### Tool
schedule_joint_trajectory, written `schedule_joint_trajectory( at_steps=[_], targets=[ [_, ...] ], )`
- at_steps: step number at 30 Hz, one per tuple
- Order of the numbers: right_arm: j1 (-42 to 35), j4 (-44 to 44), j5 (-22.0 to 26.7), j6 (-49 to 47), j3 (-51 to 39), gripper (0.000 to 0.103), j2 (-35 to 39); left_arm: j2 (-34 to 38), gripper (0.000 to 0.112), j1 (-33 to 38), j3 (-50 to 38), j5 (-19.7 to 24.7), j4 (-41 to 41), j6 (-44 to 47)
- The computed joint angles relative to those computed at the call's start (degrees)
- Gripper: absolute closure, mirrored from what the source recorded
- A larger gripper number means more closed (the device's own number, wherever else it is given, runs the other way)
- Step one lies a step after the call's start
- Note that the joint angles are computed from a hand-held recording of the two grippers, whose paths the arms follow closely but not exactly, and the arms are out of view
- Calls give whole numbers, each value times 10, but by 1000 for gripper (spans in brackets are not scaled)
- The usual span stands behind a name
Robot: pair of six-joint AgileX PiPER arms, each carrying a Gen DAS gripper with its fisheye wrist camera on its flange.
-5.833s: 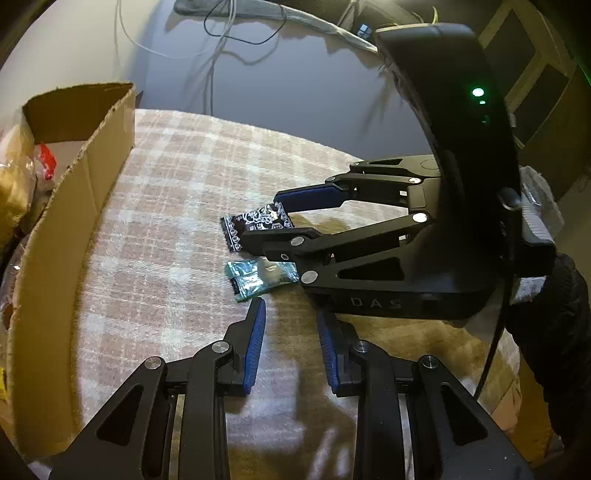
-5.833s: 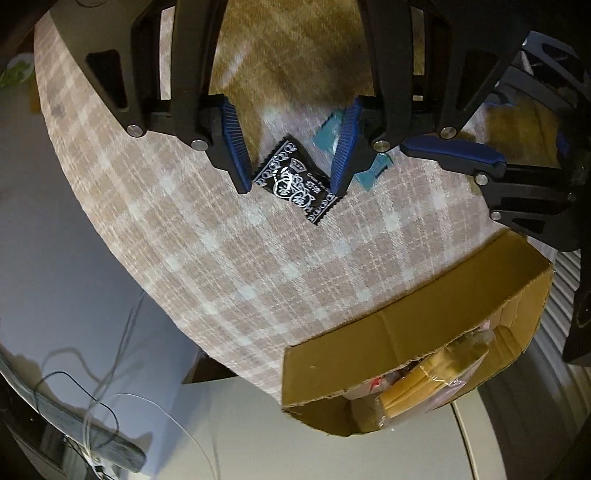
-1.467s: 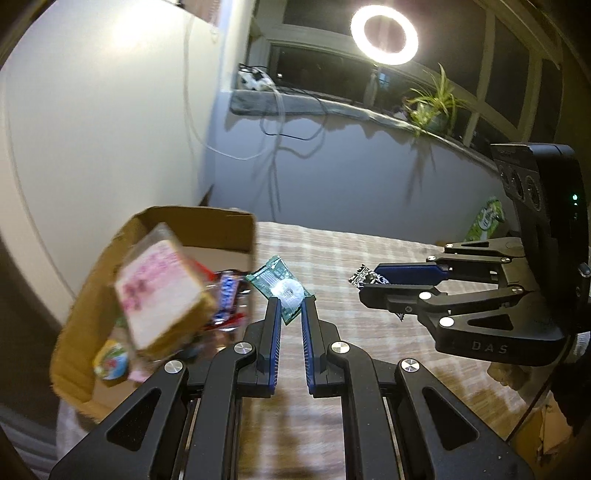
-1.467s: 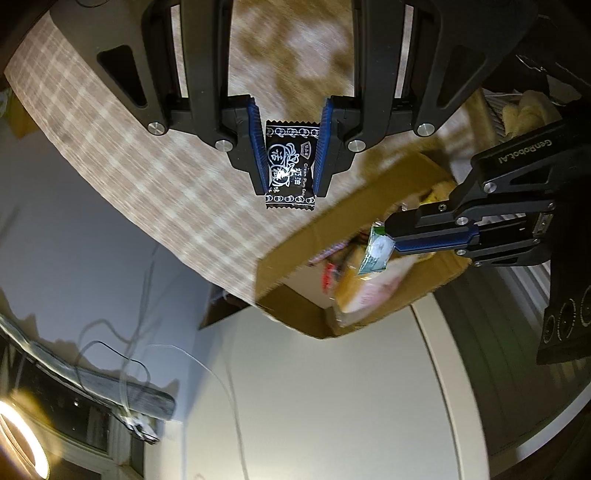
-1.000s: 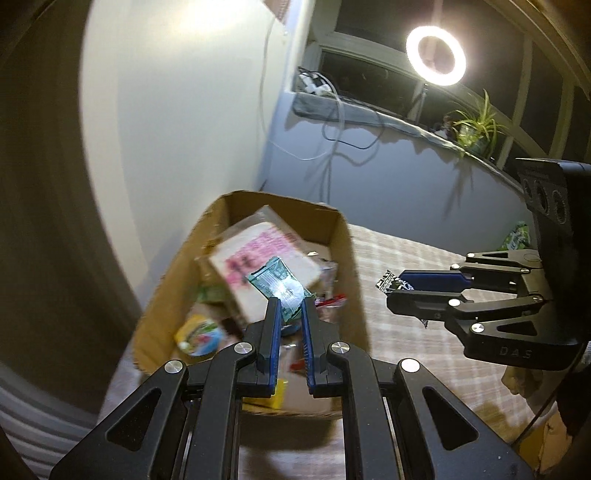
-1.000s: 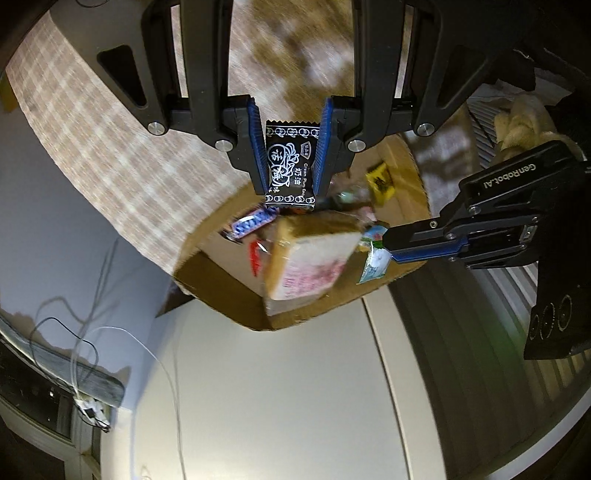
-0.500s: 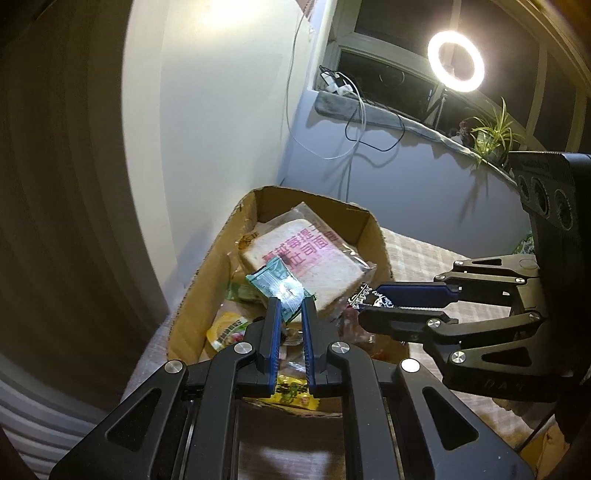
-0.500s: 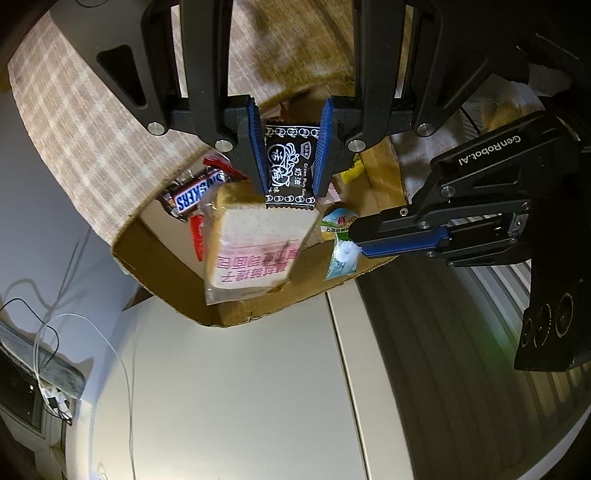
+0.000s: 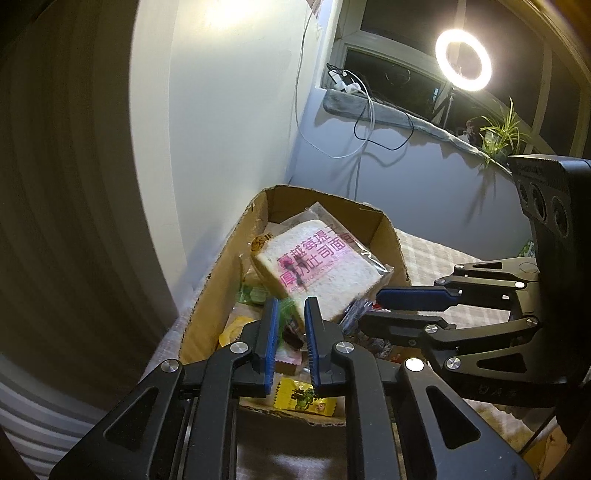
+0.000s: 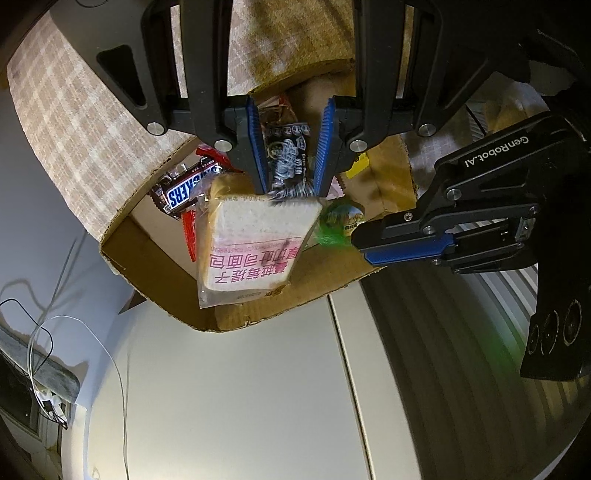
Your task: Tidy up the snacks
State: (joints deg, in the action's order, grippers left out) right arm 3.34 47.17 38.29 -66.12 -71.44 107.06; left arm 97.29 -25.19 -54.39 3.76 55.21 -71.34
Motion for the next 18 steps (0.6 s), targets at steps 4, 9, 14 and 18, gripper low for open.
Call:
schedule_joint_trajectory(
  at_steps=[4,9,14,18],
  targets=[
    [0,3,-6,-7,3,55,-2,-1,98,1,2,2,28,-28],
    [-2,16,-23,-25,22,34,-15,-1,75,-1,1,9,69,-67],
    [-9,15,-30,-29,35,33,-24,-4,69,-2,2,14,103,-101],
    [-23,24,-32,-34,49,25,-36,-11,60,-8,6,23,161,-165]
  ],
)
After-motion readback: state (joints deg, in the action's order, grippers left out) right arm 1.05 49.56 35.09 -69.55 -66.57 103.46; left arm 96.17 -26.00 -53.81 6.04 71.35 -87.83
